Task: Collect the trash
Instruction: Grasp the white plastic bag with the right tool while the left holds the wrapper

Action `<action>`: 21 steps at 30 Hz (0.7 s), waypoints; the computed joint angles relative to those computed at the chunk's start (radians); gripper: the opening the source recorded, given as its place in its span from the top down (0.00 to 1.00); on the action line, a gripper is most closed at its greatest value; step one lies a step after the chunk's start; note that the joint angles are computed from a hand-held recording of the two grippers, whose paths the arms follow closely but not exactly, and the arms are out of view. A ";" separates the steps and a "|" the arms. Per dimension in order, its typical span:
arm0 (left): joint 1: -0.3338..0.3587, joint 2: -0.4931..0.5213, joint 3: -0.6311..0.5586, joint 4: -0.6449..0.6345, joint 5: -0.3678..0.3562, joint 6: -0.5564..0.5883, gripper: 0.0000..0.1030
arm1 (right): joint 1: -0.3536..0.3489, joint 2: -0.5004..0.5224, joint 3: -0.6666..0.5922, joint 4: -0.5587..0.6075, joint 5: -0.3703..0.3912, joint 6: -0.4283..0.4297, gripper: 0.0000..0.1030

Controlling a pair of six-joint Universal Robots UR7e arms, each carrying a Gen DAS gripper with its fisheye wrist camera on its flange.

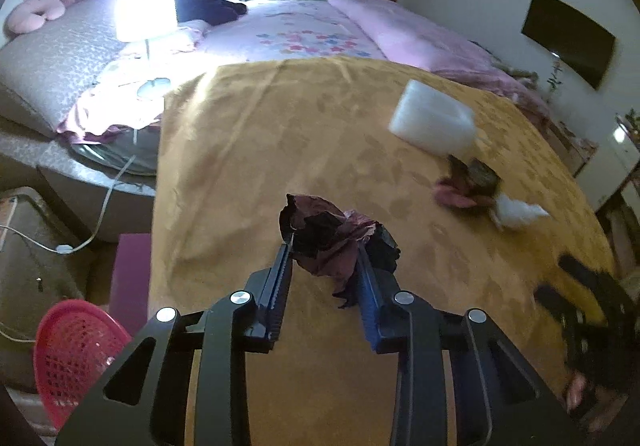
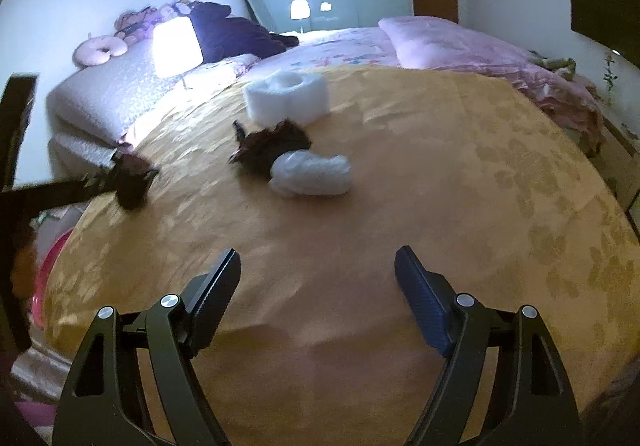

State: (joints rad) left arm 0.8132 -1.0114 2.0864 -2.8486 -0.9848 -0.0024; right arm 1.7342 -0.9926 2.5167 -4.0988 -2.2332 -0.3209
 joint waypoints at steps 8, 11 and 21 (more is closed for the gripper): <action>-0.008 -0.056 0.053 0.034 -0.064 -0.011 0.71 | 0.007 -0.049 -0.077 0.110 -0.005 -0.064 0.26; -0.010 -0.073 0.068 0.043 -0.079 -0.013 0.71 | -0.001 -0.061 -0.112 0.177 0.010 -0.068 0.26; -0.005 -0.108 0.101 0.044 -0.100 -0.036 0.71 | -0.043 -0.077 -0.176 0.367 0.054 -0.001 0.42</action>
State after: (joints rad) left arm 0.8084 -1.1198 2.1876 -2.8050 -1.0852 -0.0384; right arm 1.6913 -1.0693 2.3406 -3.7316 -2.1789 -0.3215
